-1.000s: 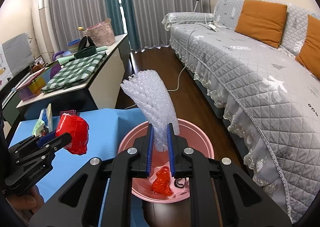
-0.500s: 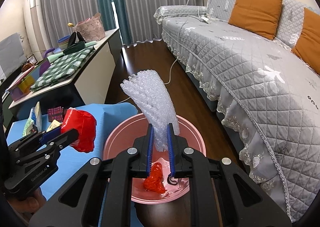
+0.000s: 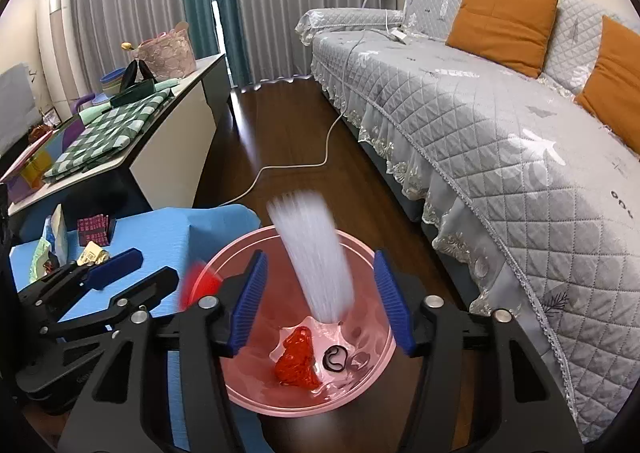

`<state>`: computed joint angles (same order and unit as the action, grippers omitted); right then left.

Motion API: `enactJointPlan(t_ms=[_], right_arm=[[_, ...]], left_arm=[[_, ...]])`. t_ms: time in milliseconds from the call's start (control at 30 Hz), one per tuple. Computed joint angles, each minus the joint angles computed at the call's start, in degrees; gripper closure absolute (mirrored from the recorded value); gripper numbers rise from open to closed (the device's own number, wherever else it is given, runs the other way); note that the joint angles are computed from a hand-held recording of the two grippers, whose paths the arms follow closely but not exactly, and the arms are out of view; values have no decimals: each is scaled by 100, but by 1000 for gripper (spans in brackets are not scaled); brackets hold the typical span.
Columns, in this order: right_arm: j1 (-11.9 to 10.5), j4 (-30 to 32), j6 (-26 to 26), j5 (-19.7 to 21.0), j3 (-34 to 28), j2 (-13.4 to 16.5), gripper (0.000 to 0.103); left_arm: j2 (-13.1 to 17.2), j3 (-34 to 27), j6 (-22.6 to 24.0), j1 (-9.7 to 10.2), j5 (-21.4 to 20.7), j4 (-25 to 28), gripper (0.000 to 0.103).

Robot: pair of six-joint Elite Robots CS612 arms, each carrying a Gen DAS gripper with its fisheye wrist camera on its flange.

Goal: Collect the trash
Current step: 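Open left tool dropping red cylinder while right tool drops bubble wrap into bucket, then move both tools back from bucket to the table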

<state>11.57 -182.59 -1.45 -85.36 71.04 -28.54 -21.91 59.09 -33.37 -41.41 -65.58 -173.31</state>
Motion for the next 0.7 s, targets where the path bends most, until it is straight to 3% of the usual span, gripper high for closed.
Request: enactJointPlan(t_ms=[367, 700], right_arm=[[64, -202, -87, 78, 68, -57, 47], [202, -530, -172, 326, 282, -227, 47]], left_arm=[[-316, 555, -152, -25, 331, -143, 52], [-887, 1604, -459, -94, 885, -466, 52]])
